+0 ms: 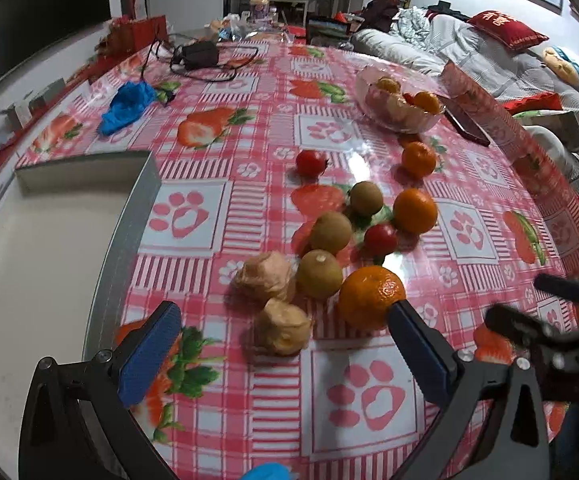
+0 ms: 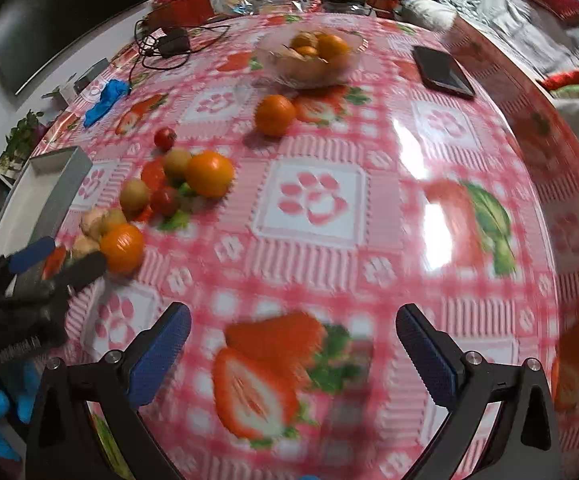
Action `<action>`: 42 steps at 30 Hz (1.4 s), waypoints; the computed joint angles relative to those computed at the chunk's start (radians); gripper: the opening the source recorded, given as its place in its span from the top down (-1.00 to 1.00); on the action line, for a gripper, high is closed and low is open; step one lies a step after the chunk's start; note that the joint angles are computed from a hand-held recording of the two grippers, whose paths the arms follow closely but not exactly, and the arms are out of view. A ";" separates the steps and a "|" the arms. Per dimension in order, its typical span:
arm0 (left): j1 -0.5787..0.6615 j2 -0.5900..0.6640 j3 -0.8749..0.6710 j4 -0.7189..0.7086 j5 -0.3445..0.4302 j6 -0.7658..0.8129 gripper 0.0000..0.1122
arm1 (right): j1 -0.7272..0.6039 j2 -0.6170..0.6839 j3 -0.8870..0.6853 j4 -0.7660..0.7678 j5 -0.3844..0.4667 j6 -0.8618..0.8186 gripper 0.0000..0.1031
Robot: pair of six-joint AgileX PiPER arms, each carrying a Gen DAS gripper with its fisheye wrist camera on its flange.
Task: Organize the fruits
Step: 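Grasp a papery wrapped fruit with left gripper while right gripper grasps an orange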
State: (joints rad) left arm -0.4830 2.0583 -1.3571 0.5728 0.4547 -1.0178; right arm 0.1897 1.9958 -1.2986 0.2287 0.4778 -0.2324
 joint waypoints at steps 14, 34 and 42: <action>0.018 0.033 -0.009 -0.007 0.053 -0.027 -0.84 | 0.059 0.219 -0.361 -0.015 0.125 0.041 -1.00; 0.003 0.070 -0.076 0.003 0.124 -0.027 -0.42 | 0.056 0.292 -0.478 0.183 0.171 -0.117 -0.24; -0.008 0.077 -0.104 -0.014 0.130 0.000 0.11 | 0.036 0.337 -0.545 0.207 0.222 -0.119 -0.25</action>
State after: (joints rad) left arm -0.4914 2.1348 -1.4609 0.5587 0.5845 -1.0174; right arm 0.2260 2.3330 -1.8432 0.4354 0.7000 -0.3516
